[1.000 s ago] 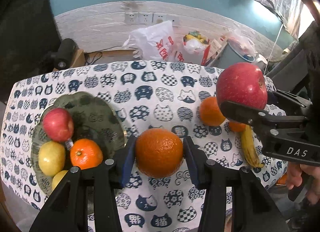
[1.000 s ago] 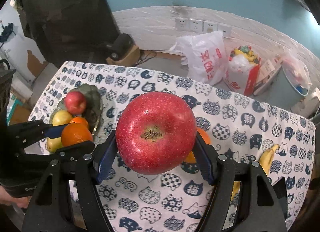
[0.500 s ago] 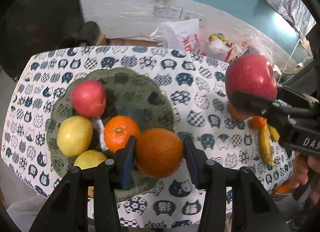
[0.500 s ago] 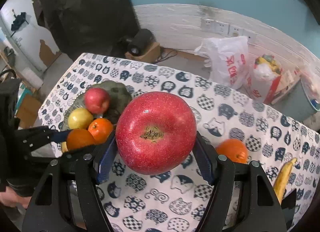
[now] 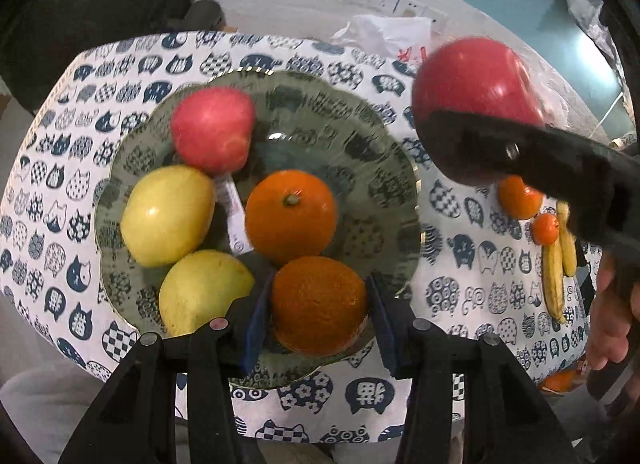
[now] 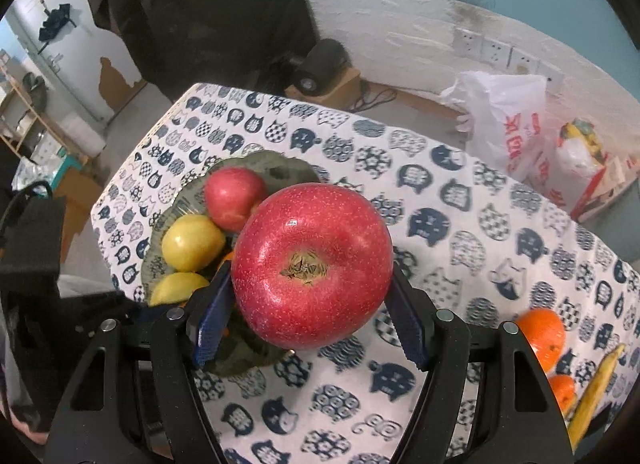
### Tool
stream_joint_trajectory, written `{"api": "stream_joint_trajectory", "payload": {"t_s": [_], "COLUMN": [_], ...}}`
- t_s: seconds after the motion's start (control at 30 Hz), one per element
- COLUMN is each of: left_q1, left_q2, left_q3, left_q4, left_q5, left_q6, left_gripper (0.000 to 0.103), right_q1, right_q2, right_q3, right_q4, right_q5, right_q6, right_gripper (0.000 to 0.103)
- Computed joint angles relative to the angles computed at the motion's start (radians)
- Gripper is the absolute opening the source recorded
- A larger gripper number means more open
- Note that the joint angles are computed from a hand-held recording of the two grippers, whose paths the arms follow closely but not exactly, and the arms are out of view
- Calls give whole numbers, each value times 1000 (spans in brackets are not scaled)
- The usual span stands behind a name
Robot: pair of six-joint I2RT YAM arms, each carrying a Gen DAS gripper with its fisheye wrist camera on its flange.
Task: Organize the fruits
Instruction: 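Carry the apple with the right tool onto the plate while the left tool carries the mandarin there, then open both tools over the plate and withdraw them toward the remaining fruit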
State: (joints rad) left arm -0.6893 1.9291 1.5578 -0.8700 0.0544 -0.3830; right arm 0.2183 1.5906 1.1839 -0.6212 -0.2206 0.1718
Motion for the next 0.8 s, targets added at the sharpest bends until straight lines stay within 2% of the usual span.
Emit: {"api": "stream_joint_trajectory", "payload": {"t_s": [0.13,0.8], "left_q1": [16,32], "left_q2": [-8,26], "left_q3": [-44,-6], "left_q4": [40,37], "left_q5": [29,28], "left_q6": [-11,-20], "left_gripper": [48,48], "right_q1": [27,34], "right_q2": [64,225], "right_q3": [35,83], "right_q4": [17,50], "right_q5": [-1,-25], "right_q6": [15,21], "right_gripper": [72,73]}}
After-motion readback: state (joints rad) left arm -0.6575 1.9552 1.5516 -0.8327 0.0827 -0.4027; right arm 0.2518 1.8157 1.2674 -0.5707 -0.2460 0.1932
